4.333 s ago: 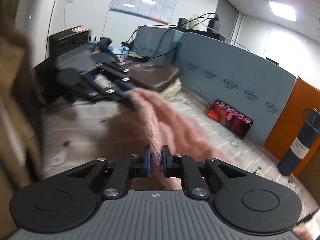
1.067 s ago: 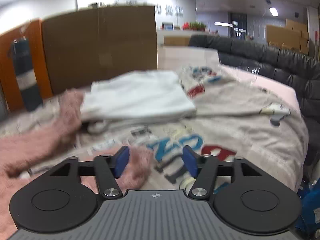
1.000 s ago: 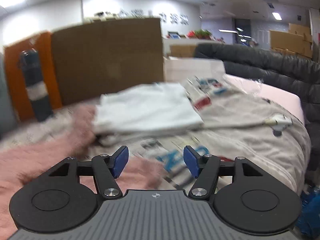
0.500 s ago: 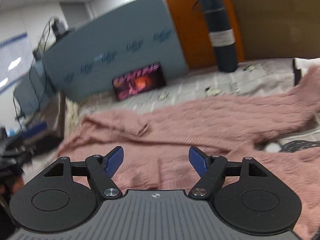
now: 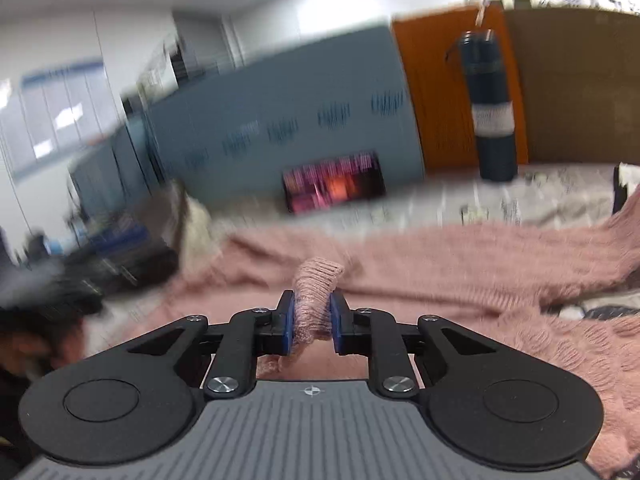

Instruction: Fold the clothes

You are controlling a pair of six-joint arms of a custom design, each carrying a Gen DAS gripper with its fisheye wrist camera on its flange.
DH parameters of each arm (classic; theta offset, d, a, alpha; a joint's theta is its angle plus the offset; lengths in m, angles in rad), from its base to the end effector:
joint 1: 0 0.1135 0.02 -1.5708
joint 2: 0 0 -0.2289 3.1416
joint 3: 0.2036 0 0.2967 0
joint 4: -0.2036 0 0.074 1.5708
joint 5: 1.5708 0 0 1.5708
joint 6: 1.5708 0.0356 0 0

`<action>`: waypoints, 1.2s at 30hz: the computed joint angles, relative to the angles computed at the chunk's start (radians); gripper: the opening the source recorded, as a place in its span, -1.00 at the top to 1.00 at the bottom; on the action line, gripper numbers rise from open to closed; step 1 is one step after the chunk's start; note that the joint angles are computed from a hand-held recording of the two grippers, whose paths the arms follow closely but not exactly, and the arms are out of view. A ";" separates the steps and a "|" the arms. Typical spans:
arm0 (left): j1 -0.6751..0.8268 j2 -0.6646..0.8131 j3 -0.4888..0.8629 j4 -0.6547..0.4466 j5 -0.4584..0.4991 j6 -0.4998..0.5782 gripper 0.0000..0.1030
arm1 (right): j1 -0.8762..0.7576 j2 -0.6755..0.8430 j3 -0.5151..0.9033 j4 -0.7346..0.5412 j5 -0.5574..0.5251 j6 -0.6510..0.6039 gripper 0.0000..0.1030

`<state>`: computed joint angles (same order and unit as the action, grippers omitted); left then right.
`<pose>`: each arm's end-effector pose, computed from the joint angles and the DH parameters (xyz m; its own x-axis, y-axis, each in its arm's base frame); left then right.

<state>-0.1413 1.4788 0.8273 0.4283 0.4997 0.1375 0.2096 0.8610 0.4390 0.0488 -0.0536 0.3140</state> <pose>0.3630 -0.0689 0.1896 -0.1367 0.1410 -0.9805 0.6107 0.7913 0.0286 0.2563 0.0565 0.1829 -0.4184 0.2263 -0.8796 -0.1339 0.9425 0.3062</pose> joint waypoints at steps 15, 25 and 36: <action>-0.035 -0.038 -0.068 -0.068 0.199 0.339 -0.85 | 0.156 -0.017 -0.041 -0.094 0.319 -0.033 0.32; -0.059 -0.090 -0.106 -0.099 0.067 0.450 -0.85 | 0.178 0.123 0.003 -0.137 0.471 -0.066 -0.67; -0.059 -0.228 -0.217 -0.144 -0.005 0.657 -0.86 | 0.103 -0.042 -0.091 -0.122 0.314 -0.070 -0.79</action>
